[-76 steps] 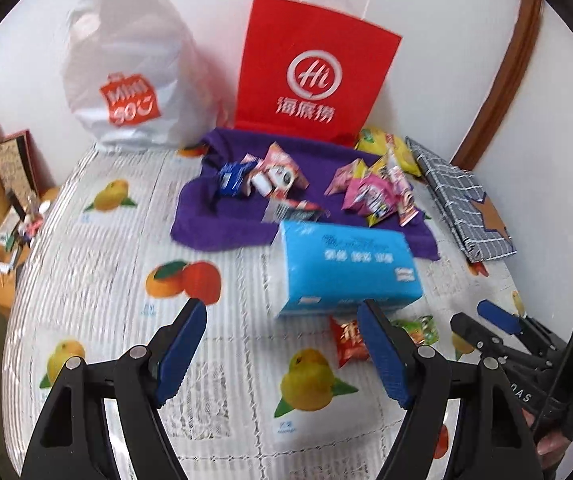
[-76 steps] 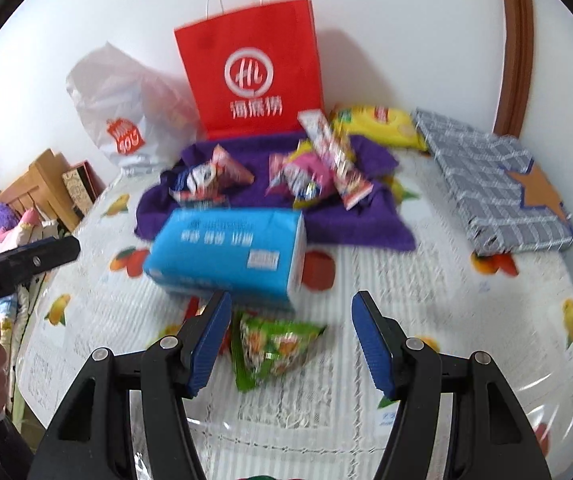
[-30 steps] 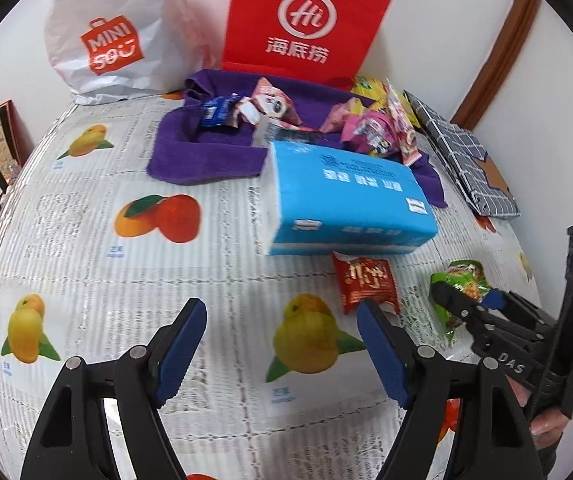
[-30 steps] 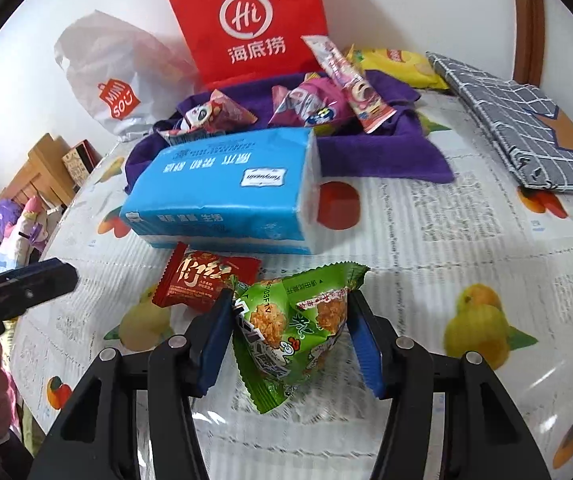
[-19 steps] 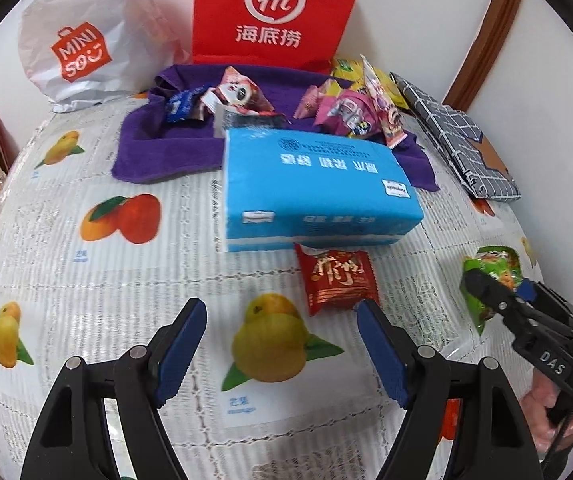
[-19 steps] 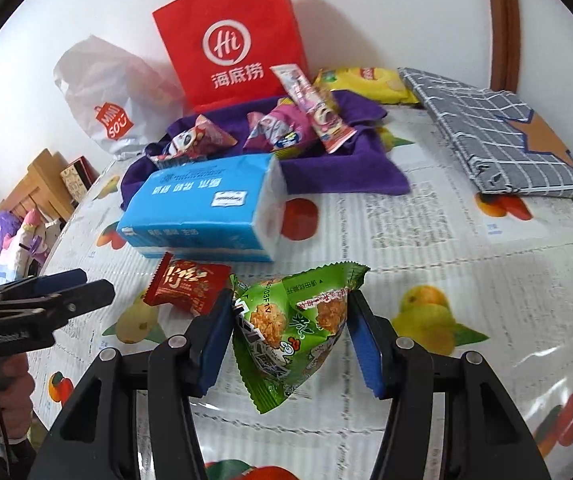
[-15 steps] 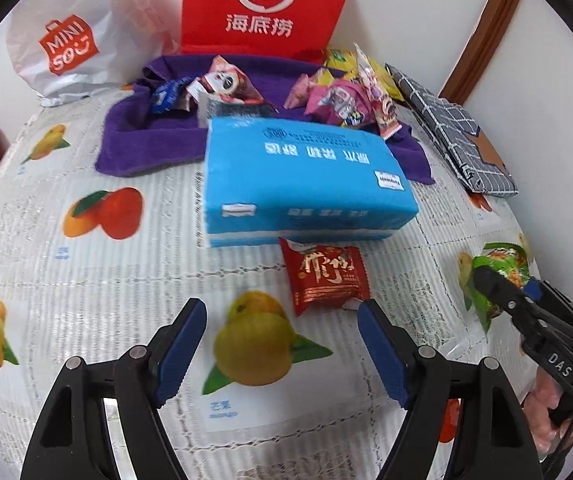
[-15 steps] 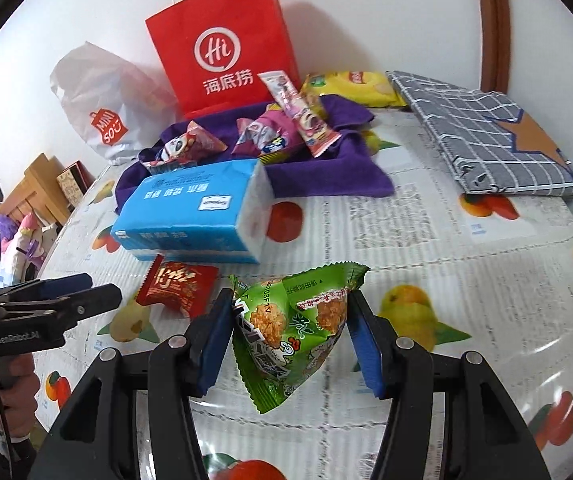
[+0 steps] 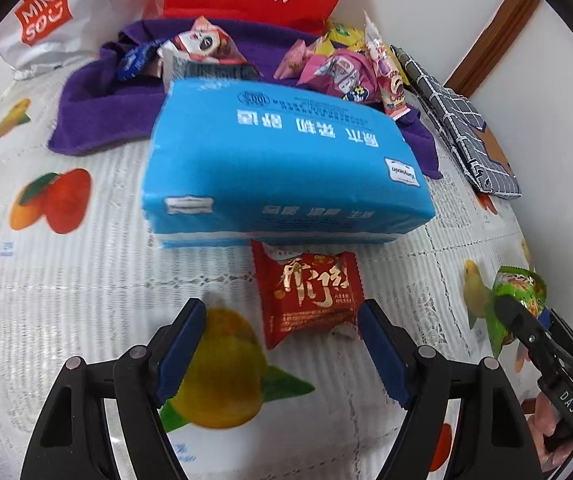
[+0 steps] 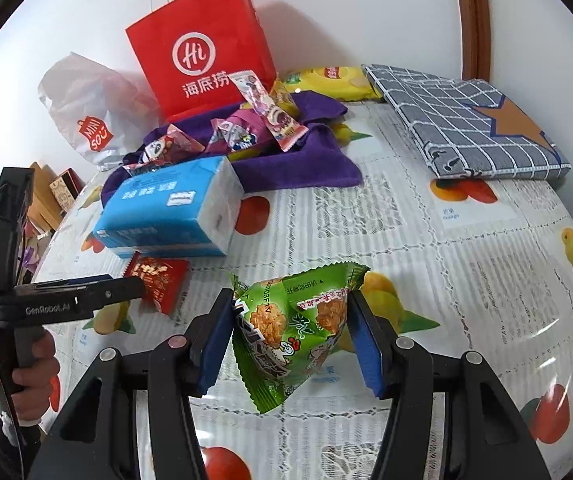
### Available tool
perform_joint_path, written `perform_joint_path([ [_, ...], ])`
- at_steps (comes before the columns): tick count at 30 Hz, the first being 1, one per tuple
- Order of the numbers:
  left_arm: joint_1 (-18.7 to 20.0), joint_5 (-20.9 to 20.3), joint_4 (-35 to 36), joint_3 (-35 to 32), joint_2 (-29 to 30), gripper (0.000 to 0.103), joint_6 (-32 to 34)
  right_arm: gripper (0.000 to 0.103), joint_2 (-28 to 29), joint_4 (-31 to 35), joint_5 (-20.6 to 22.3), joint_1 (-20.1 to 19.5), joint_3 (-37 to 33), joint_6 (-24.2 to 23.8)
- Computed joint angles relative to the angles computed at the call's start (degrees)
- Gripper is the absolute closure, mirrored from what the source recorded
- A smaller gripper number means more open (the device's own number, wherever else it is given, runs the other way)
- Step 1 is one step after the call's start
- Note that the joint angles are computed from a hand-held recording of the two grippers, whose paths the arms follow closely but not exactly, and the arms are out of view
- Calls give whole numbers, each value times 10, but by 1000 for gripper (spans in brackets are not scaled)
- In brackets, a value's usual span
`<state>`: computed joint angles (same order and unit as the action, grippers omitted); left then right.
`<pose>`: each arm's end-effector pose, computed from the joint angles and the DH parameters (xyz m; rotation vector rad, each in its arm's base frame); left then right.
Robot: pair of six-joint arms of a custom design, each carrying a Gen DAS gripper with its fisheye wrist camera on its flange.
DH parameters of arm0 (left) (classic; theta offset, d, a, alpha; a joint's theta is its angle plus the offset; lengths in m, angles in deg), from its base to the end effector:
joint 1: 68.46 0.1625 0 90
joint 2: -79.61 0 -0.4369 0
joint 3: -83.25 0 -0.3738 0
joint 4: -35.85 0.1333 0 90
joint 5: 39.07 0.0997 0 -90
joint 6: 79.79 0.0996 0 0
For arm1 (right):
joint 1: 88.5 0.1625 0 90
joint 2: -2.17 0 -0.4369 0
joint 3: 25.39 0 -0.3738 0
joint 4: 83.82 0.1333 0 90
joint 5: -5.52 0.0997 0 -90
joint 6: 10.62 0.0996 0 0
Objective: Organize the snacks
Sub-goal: 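Grasp the green triangular bag with the right gripper while the left gripper grasps the red packet, then carry the green bag and red packet over the purple towel with both grippers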
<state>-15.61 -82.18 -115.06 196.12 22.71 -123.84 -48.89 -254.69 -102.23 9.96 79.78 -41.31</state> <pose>-0.1697 -0.5652 0.1595 -0.1942 2.4553 -0.7756 0.1938 -0.6035 0.1597 0.8100 -2.5770 0.5488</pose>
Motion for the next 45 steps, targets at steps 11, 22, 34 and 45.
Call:
perform_joint_path([
  [11,-8,46,13,-30,42,19,8,47,-2,9,5,-7,-2,-1],
  [22,-18,117,75,-57,78,19,-31,47,-5,14,9,-18,-3,7],
  [34,-28,141,98,-61,86,52,-42,47,-9,22,18,-27,-3,9],
  [45,-29,87,38,-21,47,59,-33,47,-17,19,24,-18,12,6],
])
